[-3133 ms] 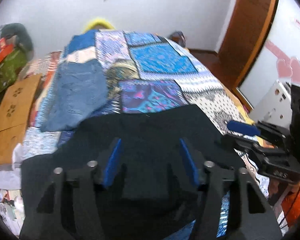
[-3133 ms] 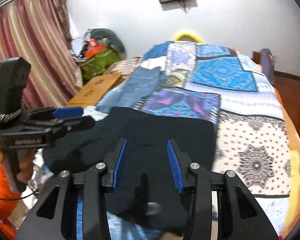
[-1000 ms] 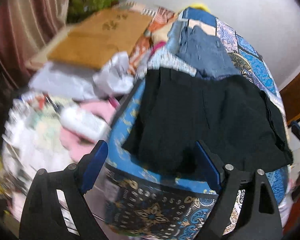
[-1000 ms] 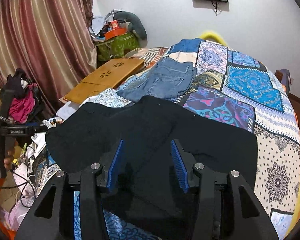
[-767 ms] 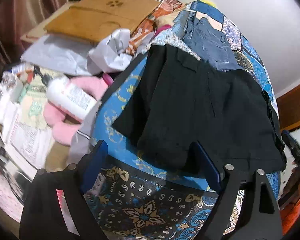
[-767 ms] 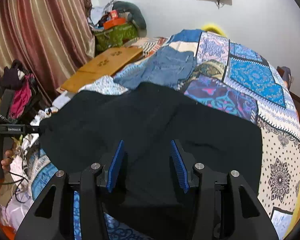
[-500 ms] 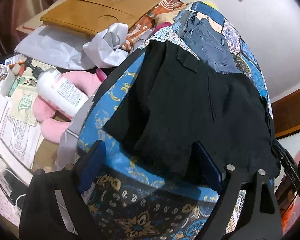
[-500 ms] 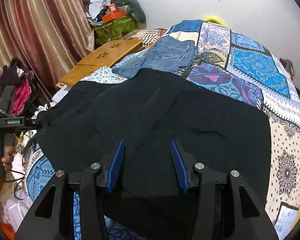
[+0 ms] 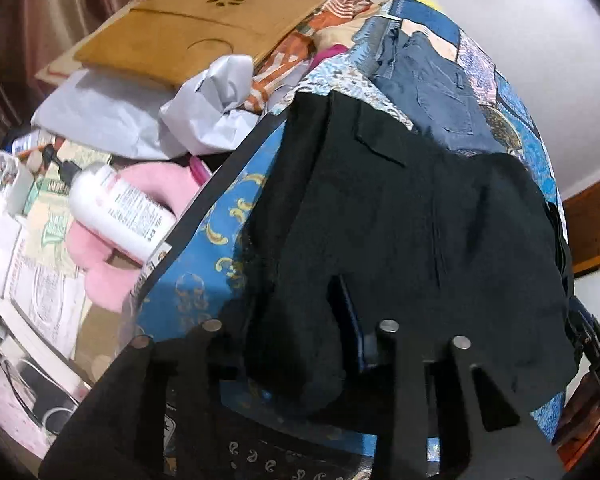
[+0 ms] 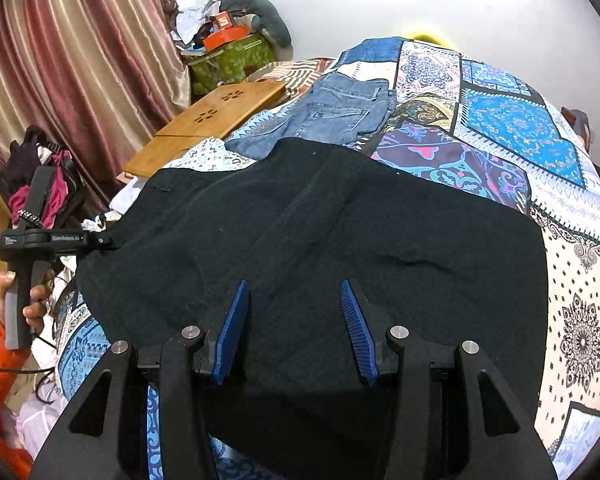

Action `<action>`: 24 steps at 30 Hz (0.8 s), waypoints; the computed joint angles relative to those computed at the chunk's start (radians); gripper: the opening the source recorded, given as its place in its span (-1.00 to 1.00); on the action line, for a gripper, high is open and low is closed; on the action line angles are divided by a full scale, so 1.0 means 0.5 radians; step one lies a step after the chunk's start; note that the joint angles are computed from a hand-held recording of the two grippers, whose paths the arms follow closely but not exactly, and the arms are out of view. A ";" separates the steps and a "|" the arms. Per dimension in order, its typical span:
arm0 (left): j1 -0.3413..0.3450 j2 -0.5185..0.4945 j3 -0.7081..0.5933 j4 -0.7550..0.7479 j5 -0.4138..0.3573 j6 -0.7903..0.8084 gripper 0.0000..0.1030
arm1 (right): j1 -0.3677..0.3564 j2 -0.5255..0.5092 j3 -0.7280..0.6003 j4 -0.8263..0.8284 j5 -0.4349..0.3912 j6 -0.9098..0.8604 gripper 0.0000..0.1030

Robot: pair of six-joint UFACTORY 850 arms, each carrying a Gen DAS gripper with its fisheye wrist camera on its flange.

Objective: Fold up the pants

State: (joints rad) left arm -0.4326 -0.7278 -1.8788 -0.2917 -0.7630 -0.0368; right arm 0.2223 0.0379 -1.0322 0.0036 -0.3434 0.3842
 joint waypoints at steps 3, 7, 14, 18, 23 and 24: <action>0.015 0.008 -0.020 -0.043 -0.001 0.044 -0.48 | 0.001 0.011 0.003 -0.057 0.000 0.072 -0.13; -0.012 0.058 -0.037 0.027 0.072 0.082 -0.53 | -0.011 0.070 0.036 -0.188 0.020 0.229 -0.13; -0.103 0.073 -0.254 -0.063 0.101 0.352 -0.55 | -0.054 0.247 0.143 -0.606 0.012 0.702 -0.13; -0.169 0.039 -0.416 -0.097 0.111 0.434 -0.58 | -0.097 0.390 0.253 -0.809 -0.046 0.950 -0.13; -0.245 -0.053 -0.673 -0.117 0.051 0.464 -0.66 | -0.157 0.539 0.374 -0.879 -0.152 1.057 -0.13; -0.259 -0.081 -0.739 -0.118 0.023 0.462 -0.67 | -0.175 0.566 0.398 -0.855 -0.168 1.044 -0.13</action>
